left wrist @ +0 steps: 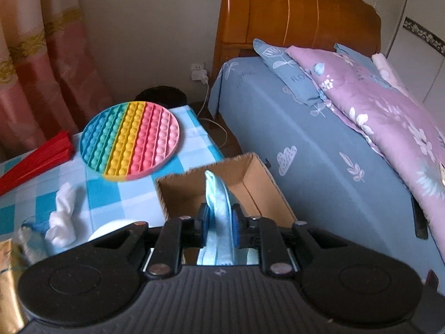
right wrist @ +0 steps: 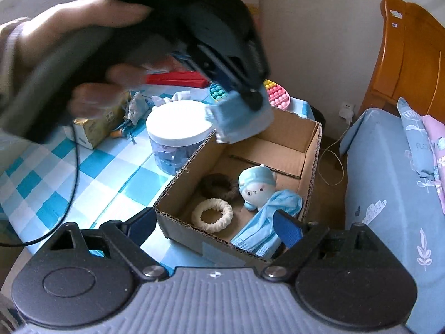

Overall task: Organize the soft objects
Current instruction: 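Carry both masks to the cardboard box and open both grippers over it, then move both grippers back toward the cream cloth and white sock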

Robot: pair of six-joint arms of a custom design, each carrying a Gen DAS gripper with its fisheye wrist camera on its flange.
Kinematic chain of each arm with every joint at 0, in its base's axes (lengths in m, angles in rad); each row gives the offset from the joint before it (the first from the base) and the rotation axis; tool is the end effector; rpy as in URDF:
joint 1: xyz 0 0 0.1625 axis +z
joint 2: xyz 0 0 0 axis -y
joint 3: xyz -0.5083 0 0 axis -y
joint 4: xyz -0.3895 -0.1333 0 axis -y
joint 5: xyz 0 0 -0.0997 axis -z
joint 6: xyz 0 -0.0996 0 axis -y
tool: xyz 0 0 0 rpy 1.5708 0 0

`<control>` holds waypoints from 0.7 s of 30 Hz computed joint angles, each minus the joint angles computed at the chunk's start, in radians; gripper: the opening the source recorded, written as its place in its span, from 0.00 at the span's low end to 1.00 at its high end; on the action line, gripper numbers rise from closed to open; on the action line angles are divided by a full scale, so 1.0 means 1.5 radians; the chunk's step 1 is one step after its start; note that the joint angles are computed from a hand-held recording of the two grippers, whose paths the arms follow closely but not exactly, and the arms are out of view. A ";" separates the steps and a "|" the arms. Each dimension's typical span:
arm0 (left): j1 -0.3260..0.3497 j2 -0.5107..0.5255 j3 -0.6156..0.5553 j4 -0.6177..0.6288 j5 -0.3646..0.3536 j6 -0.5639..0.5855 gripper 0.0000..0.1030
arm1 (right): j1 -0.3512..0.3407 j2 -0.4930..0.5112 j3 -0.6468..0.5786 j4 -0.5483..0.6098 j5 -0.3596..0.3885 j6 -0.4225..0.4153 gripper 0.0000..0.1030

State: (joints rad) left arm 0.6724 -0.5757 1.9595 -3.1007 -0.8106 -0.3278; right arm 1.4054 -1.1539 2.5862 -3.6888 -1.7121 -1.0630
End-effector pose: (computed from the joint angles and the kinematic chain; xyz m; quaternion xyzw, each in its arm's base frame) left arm -0.3498 -0.5366 -0.0004 0.2347 0.8963 -0.2683 0.2636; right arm 0.0519 -0.4134 0.2283 0.3862 -0.8567 0.2357 0.2476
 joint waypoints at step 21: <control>-0.072 -0.060 0.151 -0.020 0.101 -0.087 0.92 | 0.026 0.021 0.039 -0.067 0.005 0.009 1.00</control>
